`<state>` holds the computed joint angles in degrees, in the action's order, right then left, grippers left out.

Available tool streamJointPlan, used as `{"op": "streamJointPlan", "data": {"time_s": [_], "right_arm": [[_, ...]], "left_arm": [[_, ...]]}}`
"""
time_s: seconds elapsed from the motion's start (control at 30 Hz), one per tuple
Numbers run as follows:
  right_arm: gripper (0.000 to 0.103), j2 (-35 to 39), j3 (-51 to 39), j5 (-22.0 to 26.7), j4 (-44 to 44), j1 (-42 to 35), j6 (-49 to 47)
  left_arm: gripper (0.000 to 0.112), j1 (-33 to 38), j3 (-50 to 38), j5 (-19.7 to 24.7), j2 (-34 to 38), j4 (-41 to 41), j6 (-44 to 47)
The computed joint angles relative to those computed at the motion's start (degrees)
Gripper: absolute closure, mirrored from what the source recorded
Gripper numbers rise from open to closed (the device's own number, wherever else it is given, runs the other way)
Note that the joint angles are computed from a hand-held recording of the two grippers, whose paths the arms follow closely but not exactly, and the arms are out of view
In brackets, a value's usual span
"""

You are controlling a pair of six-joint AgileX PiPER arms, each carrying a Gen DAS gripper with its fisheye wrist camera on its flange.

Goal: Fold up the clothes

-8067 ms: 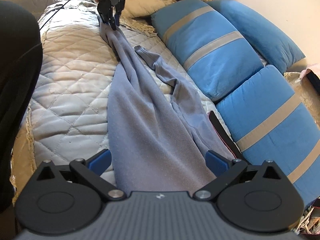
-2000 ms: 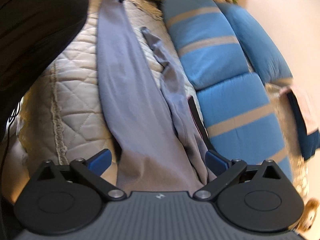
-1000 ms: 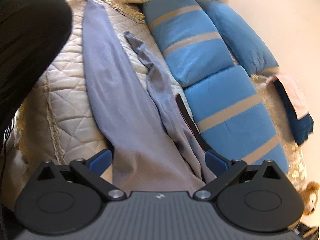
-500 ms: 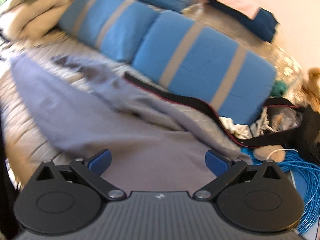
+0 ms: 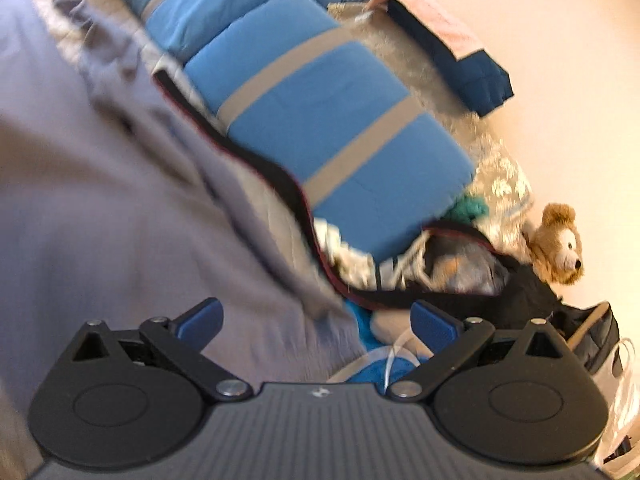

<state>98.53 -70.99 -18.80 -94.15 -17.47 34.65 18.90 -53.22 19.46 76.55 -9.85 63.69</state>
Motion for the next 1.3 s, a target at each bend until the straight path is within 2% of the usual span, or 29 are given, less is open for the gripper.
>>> {"op": "streamJointPlan", "data": {"time_s": [0.07,0.13,0.23,0.4,0.6,0.73,0.8,0.87,0.93,0.97,1.03,1.13,1.17,1.23,1.3], "right_arm": [[0.0,-2.52,4.45,-3.44,1.96,-4.18,-6.74],[0.0,-5.63,10.41,-7.16,6.43,-8.18,-18.2],[0.0,-9.31,18.85,-12.74,9.3,-13.55,-35.39],[0.002,-11.61,29.74,-16.98,20.27,-17.0,-60.86],[0.004,-6.42,37.66,-26.09,44.97,-14.33,-95.24],[0.004,0.66,40.55,-36.4,55.14,-12.48,-114.8],[0.002,3.03,40.99,-40.81,56.83,-12.32,-118.51],[0.002,3.53,41.12,-42.19,57.89,-12.02,-118.65],[0.005,2.68,40.79,-40.65,56.77,-12.38,-116.94],[0.01,1.75,40.43,-38.63,55.4,-12.68,-115.31],[0.022,-1.14,39.01,-31.8,51.15,-13.11,-109.34],[0.054,-4.09,36.62,-24.69,42.58,-14.44,-100.94],[0.082,-4.46,36.02,-23.39,41.06,-14.65,-99.87],[0.091,-5.04,35.03,-21.38,38.97,-14.59,-97.61],[0.095,-5.65,34.07,-19.81,36.47,-14.53,-94.81]], "left_arm": [[0.029,-0.04,1.31,-1.57,0.3,-0.6,1.56],[0.029,-0.11,2.79,-3.69,0.55,-1.27,3.49],[0.029,-0.4,2.77,-4.01,1.78,2.99,-0.2],[0.024,-1.43,1.45,-3.31,3.1,10.79,-9.15],[0.024,-2.66,1.69,-4.05,3.23,16.39,-14.64],[0.024,-2.69,2.3,-4.43,2.4,14.32,-12.47],[0.024,-2.37,3.37,-5.8,1.63,9.74,-6.82],[0.024,-2.41,4.83,-7.93,1.02,5.44,-1.05],[0.024,-2.89,5.76,-9.45,1.05,2.27,3.51],[0.024,-3.32,5.96,-9.94,1.32,2.08,4.23],[0.024,-4.22,6.2,-10.74,1.83,4.01,2.95],[0.024,-5.41,6.17,-11.6,2.4,5.76,0.71],[0.024,-5.75,6.3,-11.99,2.5,6.93,-0.55],[0.024,-6.43,6.55,-12.76,2.71,9.65,-3.44],[0.024,-6.82,6.93,-13.43,2.71,11.24,-4.98]]}}
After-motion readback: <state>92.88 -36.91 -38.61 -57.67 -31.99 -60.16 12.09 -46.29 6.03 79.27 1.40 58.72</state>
